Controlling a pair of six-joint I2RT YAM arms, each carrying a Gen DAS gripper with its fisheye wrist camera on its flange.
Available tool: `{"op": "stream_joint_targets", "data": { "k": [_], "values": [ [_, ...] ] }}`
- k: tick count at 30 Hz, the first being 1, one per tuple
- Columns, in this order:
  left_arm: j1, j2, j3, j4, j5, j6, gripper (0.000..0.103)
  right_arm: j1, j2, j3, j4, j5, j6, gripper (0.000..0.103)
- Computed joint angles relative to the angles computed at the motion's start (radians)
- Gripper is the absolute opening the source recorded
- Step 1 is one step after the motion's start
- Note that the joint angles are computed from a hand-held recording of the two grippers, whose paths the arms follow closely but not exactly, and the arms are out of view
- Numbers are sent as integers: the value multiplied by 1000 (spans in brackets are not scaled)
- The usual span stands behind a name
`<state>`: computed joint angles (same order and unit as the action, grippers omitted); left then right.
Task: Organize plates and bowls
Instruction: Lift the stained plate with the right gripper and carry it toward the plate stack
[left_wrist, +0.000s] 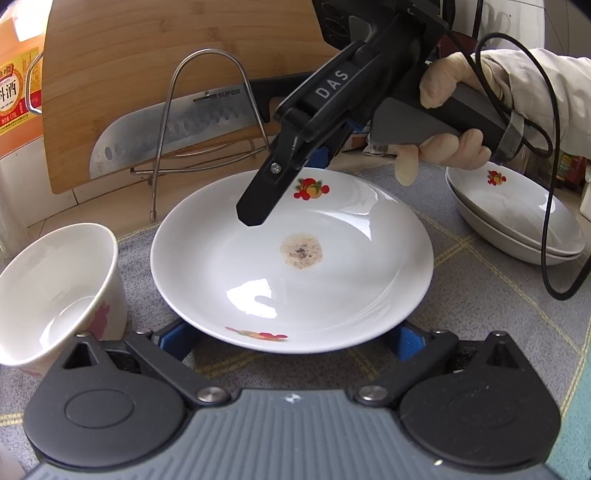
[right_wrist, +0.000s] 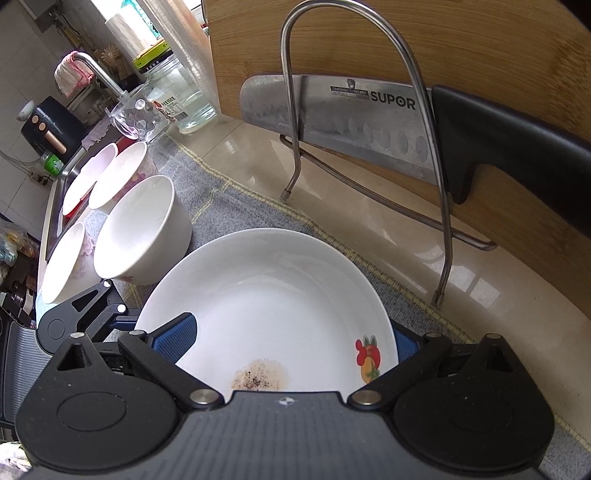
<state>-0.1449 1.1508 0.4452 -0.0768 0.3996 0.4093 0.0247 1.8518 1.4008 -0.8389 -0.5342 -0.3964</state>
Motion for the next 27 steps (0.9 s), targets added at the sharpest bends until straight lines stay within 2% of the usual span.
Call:
{"op": "stream_joint_targets", "data": {
  "k": [14, 27],
  "values": [
    [10, -62, 1, -80, 4, 52, 102, 6, -57, -49, -7, 9, 8, 103],
    [27, -216, 15, -255, 39, 89, 102, 4, -189, -136, -24, 8, 34, 103]
  ]
}}
